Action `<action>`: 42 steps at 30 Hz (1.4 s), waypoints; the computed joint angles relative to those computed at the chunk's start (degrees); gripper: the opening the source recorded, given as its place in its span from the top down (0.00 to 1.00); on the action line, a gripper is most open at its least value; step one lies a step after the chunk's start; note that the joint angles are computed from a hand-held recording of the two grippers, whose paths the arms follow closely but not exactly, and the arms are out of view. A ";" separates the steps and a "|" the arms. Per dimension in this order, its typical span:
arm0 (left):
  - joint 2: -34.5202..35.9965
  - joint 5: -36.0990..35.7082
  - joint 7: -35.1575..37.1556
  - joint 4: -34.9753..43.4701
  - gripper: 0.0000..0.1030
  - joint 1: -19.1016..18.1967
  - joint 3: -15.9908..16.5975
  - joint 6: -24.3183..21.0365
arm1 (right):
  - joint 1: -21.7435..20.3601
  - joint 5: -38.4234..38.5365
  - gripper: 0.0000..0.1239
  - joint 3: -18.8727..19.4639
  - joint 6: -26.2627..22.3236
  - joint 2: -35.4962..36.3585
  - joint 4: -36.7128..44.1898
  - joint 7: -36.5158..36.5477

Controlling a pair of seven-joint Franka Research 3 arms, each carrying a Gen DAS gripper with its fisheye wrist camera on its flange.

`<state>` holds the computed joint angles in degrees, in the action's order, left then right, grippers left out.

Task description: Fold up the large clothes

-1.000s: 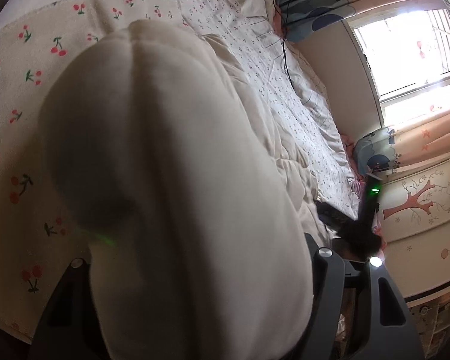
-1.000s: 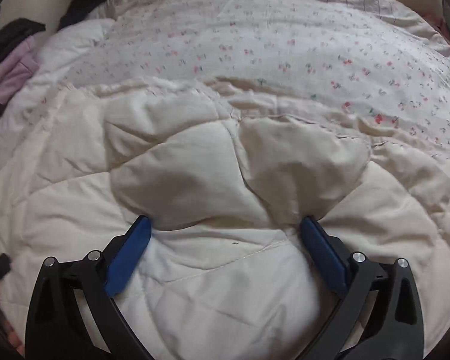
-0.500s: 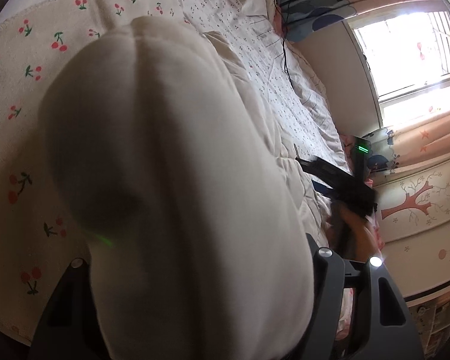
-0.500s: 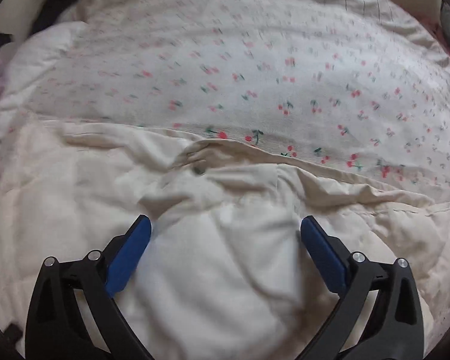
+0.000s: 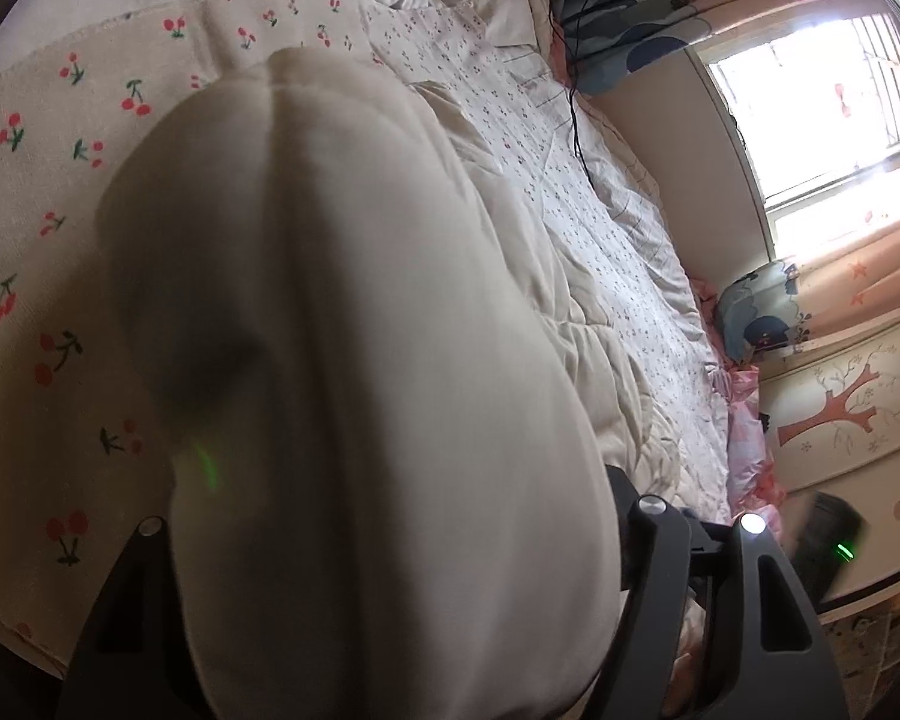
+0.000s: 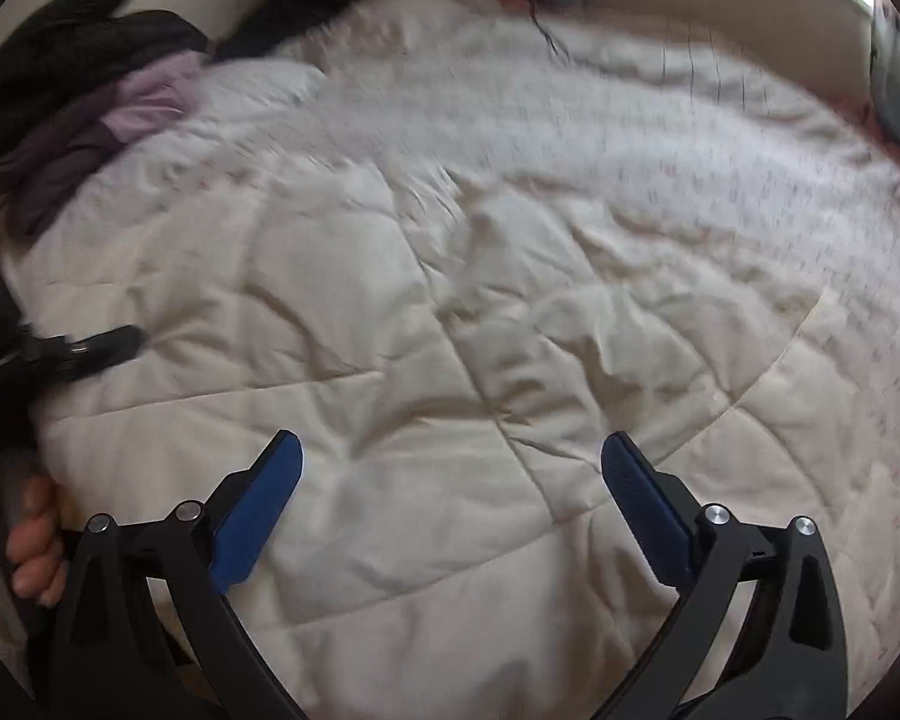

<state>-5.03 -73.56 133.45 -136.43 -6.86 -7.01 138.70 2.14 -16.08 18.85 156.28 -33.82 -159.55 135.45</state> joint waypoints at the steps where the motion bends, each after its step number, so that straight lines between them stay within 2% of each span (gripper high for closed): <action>1: -0.28 0.17 0.18 -0.15 0.34 -0.11 -0.18 0.71 | 1.21 0.56 0.22 0.29 -0.89 -0.30 -0.56 0.20; 2: -0.58 0.25 0.27 -0.33 0.34 -0.29 -0.35 1.44 | 3.29 2.75 0.22 -0.19 -2.58 1.35 -0.75 -1.41; 3: -0.81 0.59 0.15 -0.46 0.33 -0.49 -0.46 1.79 | 3.36 1.88 0.22 0.02 -1.71 1.34 -1.84 -0.83; 6: -1.67 0.46 0.07 -1.15 0.33 -1.26 -0.69 3.90 | 4.21 4.12 0.22 -0.99 1.10 -4.14 -4.94 1.56; 7: -1.65 0.23 0.13 -1.15 0.33 -1.35 -0.44 3.72 | 3.01 3.93 0.22 0.37 1.99 -6.62 -5.82 3.09; 9: -1.17 0.40 -0.53 -0.50 0.33 -1.13 0.19 2.18 | -0.19 1.74 0.22 4.75 -1.07 -10.53 -5.48 6.50; 11: -0.70 -0.40 -0.77 -0.25 0.33 -0.54 0.83 0.13 | -0.06 1.72 0.22 4.15 -4.81 -7.48 -3.67 6.18; 12: -0.46 -0.80 -0.90 -0.14 0.33 -0.29 0.92 -0.48 | -1.02 5.22 0.22 4.71 -5.92 -4.42 -3.21 2.10; 13: -0.20 -1.26 -0.95 -0.04 0.31 0.01 1.05 -1.30 | -0.43 4.69 0.22 3.38 -4.64 -3.37 -3.68 2.03; 15: -0.01 -1.72 -1.04 -0.20 0.31 0.50 0.97 -1.54 | 2.13 2.20 0.22 1.30 -4.96 -5.71 -4.68 5.33; 17: -0.21 -1.97 -1.31 -0.30 0.31 0.71 0.79 -1.70 | 1.05 0.95 0.22 3.30 -3.09 -9.45 -6.28 8.76; 19: -0.20 -2.02 -1.13 -0.35 0.31 1.01 0.87 -2.20 | -0.35 -0.96 0.22 6.23 -4.46 -11.84 -6.37 11.08; 20: -0.23 -2.10 -1.04 -0.50 0.31 1.13 0.88 -2.29 | -0.85 -1.57 0.22 7.10 -4.38 -11.42 -6.07 12.21; 24: 0.49 -2.28 -0.70 -0.18 0.30 1.37 0.68 -1.95 | -0.92 -2.42 0.22 6.58 -2.86 -8.41 -5.10 13.55; 25: 1.62 -2.34 -0.95 1.01 0.30 1.24 0.40 -1.55 | -2.25 -3.65 0.22 6.16 -1.74 -6.24 -4.42 12.88; 26: 1.78 -2.47 -0.84 1.22 0.30 1.31 0.27 -1.51 | -2.51 -4.09 0.22 5.36 -2.87 -2.93 -2.83 11.63; 27: 1.77 -2.68 -0.59 1.19 0.30 1.41 0.20 -1.58 | -4.16 -4.04 0.22 5.84 -1.31 -1.15 -2.61 10.25; 28: 1.84 -2.54 -0.62 1.21 0.30 1.47 0.10 -1.45 | -3.80 -6.03 0.22 5.28 -0.81 -1.36 -2.92 12.74; 31: 2.19 -2.85 -0.62 1.19 0.30 1.76 0.09 -1.87 | -5.04 -8.77 0.22 7.48 0.27 -7.31 -5.67 19.00; 32: 2.26 -2.79 -0.57 1.27 0.30 1.82 0.03 -1.91 | -3.83 -8.87 0.22 6.16 -0.91 -6.80 -5.58 18.86; 33: 2.46 -2.82 -0.32 1.36 0.30 1.92 0.03 -1.91 | -3.56 -5.46 0.22 5.52 -1.79 -4.28 -4.94 14.75; 34: 2.67 -2.83 -0.31 1.55 0.29 2.04 0.04 -2.16 | -2.52 -6.02 0.22 3.95 -2.28 -1.92 -4.35 13.67; 35: 2.87 -2.65 -0.29 1.70 0.29 2.17 0.04 -2.38 | -2.99 -7.30 0.22 4.37 -1.58 -1.17 -4.39 13.51; 37: 2.66 -2.84 -0.15 1.26 0.28 2.02 -0.37 -1.38 | -0.84 -5.51 0.22 1.69 -3.19 -1.08 -3.68 11.72; 38: 2.73 -2.99 -0.14 1.24 0.28 2.02 -0.38 -1.19 | -0.87 -5.40 0.22 1.89 -3.34 -2.38 -3.90 12.76; 40: 2.84 -3.59 0.09 1.16 0.28 2.04 -0.38 -0.96 | -1.83 -8.21 0.22 4.83 -2.82 -5.72 -5.04 17.13; 42: 2.71 -4.42 0.91 0.91 0.28 2.00 -0.47 -0.60 | -1.50 -7.48 0.22 5.51 -3.89 -2.38 -4.28 15.40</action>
<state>-2.33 -77.98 134.35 -135.52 -4.86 -7.47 138.10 0.64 -23.56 24.37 152.39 -36.20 -163.83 150.85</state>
